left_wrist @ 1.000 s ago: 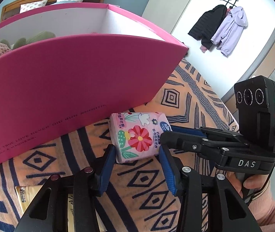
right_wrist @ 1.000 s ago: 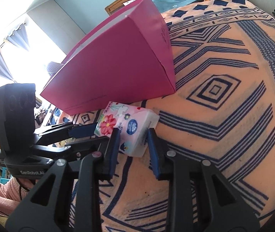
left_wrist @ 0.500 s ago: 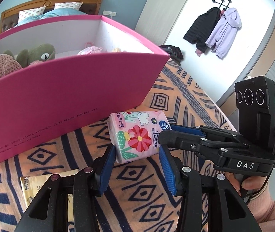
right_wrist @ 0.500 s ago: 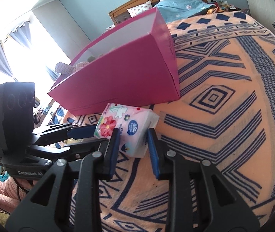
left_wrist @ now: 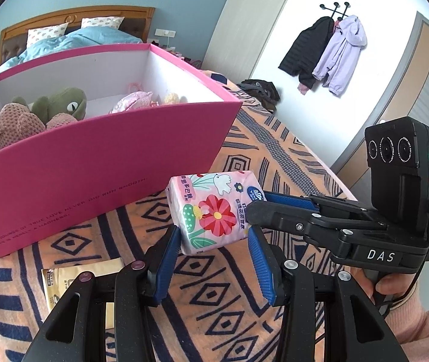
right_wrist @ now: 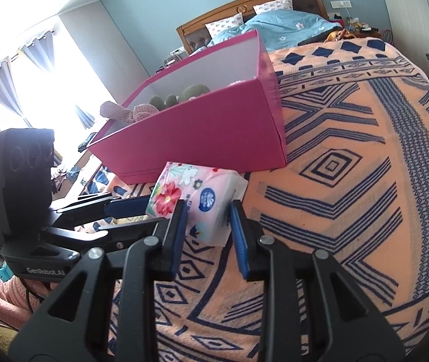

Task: Organize objects
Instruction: 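Close both grippers on the pink floral tissue pack and lift it, then hold the tissue pack raised beside the pink box with both grippers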

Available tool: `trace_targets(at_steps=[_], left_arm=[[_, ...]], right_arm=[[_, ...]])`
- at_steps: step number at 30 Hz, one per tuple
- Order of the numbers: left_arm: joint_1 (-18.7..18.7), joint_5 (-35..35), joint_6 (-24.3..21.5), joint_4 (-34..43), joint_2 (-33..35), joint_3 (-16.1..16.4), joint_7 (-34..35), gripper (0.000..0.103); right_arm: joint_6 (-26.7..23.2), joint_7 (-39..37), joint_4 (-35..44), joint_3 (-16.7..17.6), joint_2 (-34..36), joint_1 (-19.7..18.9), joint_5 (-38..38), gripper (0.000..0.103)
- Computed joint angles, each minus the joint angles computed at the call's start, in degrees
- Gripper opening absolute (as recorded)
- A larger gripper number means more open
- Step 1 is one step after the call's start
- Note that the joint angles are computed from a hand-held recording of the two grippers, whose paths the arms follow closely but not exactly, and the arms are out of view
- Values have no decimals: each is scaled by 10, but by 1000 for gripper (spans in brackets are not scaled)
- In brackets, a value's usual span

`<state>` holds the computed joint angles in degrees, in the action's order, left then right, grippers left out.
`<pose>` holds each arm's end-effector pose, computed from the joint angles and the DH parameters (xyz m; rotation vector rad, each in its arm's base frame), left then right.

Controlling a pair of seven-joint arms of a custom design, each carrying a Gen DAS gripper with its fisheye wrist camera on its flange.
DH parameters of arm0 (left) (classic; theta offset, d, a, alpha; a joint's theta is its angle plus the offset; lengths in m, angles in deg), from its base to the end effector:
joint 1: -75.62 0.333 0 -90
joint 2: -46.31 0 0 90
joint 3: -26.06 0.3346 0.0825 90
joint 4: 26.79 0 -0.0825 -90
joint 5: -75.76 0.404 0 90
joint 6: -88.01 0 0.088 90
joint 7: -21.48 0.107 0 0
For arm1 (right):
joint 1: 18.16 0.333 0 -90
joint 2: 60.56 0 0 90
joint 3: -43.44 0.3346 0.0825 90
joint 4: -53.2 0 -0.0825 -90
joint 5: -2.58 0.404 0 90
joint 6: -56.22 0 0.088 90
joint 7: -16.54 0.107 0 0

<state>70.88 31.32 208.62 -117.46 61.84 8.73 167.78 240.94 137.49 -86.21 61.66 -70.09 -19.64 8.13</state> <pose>0.6391 -0.2692 0.5412 0.7444 -2.6441 1.1817 0.5067 0.1487 0.4868 -1.2966 1.8073 -0.4255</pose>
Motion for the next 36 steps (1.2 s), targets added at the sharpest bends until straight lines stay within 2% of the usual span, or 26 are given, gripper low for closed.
trace_targets(at_steps=[11, 36], left_arm=[[1, -33, 10, -18, -24, 4, 32, 46], [-5, -79, 23, -29, -48, 17, 76, 46]], right_arm=[[1, 34, 0, 92, -27, -96, -44, 32], [13, 3, 2, 123, -47, -123, -19, 33]])
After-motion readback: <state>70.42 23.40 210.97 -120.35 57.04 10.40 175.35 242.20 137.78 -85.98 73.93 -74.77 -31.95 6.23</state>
